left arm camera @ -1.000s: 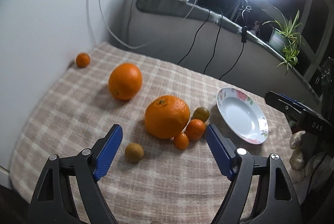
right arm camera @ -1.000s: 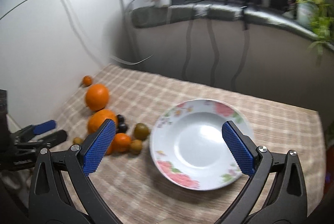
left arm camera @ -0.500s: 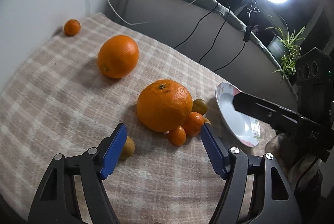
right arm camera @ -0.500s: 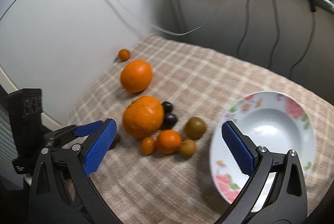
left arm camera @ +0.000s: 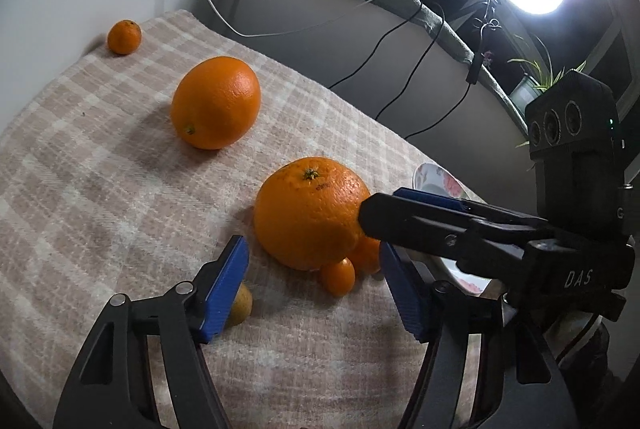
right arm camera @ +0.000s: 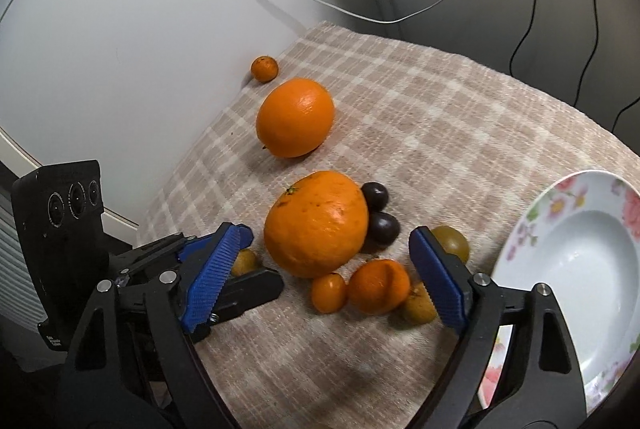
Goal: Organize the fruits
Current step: 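Move the right tool toward the large orange beside the plums, then close the right gripper on the large orange and lift it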
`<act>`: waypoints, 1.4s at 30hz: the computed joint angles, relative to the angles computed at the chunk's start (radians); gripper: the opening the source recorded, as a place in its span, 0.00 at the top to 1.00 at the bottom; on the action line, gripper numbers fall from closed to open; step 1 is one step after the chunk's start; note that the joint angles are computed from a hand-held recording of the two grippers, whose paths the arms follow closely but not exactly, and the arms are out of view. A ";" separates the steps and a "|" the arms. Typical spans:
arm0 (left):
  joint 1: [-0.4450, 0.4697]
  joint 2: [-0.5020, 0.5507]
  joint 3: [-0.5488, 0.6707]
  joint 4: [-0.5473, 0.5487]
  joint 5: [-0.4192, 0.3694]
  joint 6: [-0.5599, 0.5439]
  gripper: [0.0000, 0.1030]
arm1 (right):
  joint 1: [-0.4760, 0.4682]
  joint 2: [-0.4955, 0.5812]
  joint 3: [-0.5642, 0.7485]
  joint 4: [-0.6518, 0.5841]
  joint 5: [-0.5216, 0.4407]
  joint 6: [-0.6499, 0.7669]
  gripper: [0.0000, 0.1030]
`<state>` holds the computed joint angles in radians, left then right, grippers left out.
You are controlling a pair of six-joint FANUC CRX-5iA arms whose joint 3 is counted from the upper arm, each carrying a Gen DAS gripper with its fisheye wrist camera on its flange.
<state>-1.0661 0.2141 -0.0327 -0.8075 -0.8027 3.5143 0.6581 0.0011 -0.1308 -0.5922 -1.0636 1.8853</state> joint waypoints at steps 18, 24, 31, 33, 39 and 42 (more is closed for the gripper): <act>0.035 0.005 -0.013 0.022 0.054 -0.028 0.42 | 0.037 0.067 0.046 0.028 -0.033 -0.019 0.35; 0.027 0.010 -0.007 0.015 0.040 -0.027 0.42 | 0.030 0.064 0.046 0.027 -0.038 -0.018 0.39; 0.018 0.027 0.024 0.020 -0.008 -0.063 0.43 | 0.031 0.062 0.046 0.030 -0.036 -0.021 0.40; 0.011 0.032 0.035 0.019 -0.026 -0.071 0.43 | 0.032 0.059 0.043 0.030 -0.033 -0.023 0.40; -0.006 0.038 0.057 0.008 -0.059 -0.080 0.45 | 0.028 0.037 0.026 0.030 -0.015 -0.024 0.40; -0.017 0.047 0.080 -0.001 -0.086 -0.091 0.45 | 0.022 0.023 0.017 0.025 -0.007 -0.023 0.40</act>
